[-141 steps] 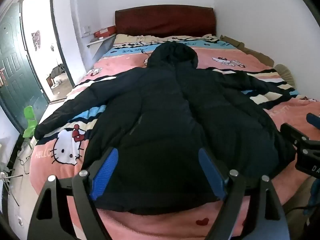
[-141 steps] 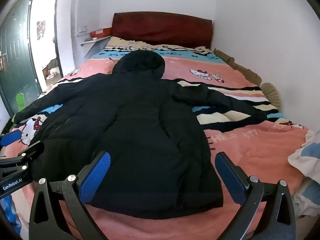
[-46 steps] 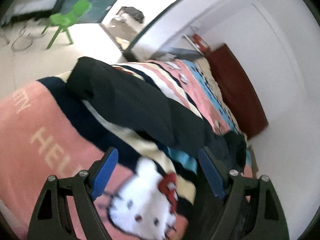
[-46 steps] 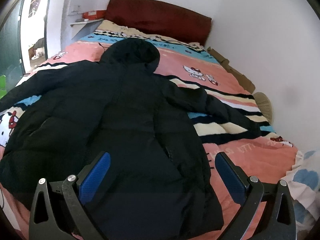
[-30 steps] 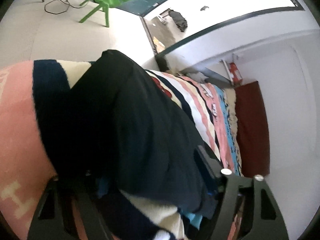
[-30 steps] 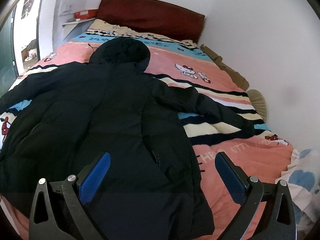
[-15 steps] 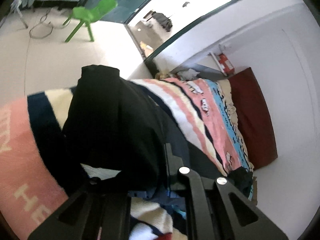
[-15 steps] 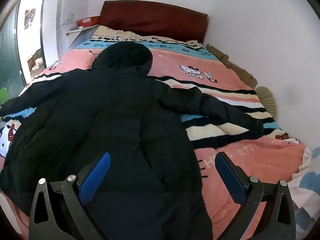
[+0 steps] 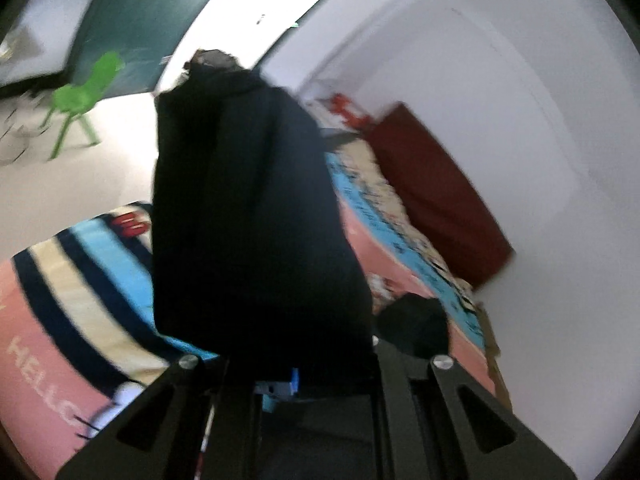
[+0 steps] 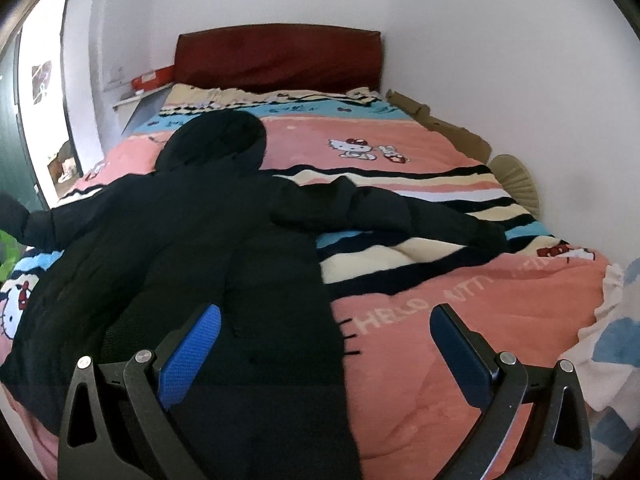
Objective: Fold large clothes
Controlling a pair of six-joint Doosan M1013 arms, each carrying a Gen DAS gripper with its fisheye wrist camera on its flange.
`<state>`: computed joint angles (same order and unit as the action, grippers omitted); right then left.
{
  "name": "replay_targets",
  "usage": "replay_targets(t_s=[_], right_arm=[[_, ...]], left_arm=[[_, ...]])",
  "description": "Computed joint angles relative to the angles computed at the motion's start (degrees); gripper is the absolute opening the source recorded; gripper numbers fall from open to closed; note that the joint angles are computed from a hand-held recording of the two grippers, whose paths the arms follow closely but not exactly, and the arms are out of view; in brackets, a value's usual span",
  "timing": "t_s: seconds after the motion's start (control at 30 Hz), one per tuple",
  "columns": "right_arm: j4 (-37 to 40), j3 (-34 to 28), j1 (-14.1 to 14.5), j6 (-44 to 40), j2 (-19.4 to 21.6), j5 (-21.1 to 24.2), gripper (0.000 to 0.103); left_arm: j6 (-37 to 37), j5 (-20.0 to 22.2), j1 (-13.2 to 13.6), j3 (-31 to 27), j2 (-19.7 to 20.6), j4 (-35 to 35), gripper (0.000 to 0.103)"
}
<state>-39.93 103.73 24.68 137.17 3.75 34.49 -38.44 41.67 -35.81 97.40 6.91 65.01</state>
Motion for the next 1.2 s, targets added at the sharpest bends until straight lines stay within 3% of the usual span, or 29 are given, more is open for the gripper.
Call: replay_targets(t_s=[0.27,0.53,0.77,1.1,1.2], right_arm=[[-0.93,1.24,-2.8,3.65,-1.74,-1.68,0.102],[-6.11,2.52,-4.72,9.02,-3.72,-1.44,0.102],[-9.86,3.0,-7.69,13.7,-4.93,1.39,0.102],[-11.2,2.23,-11.2,16.99,-3.58,3.3,0.102],[-9.6,2.06,-11.47,15.59,-2.48,3.49,0.102]], left_arm=[[17.16,-3.03,-3.3,-13.53,6.5,-4.27,0.01],[35.32,-7.17,-4.26,-26.76,15.68,-17.87,0.01],[51.54,-4.15,-5.54,-37.31,24.28,-32.35,0.01],[65.3,-0.86,-5.41,-44.94,33.33,-46.16,0.01],[69.52,2.73,-5.44,-49.07,37.16,-49.26,0.01]])
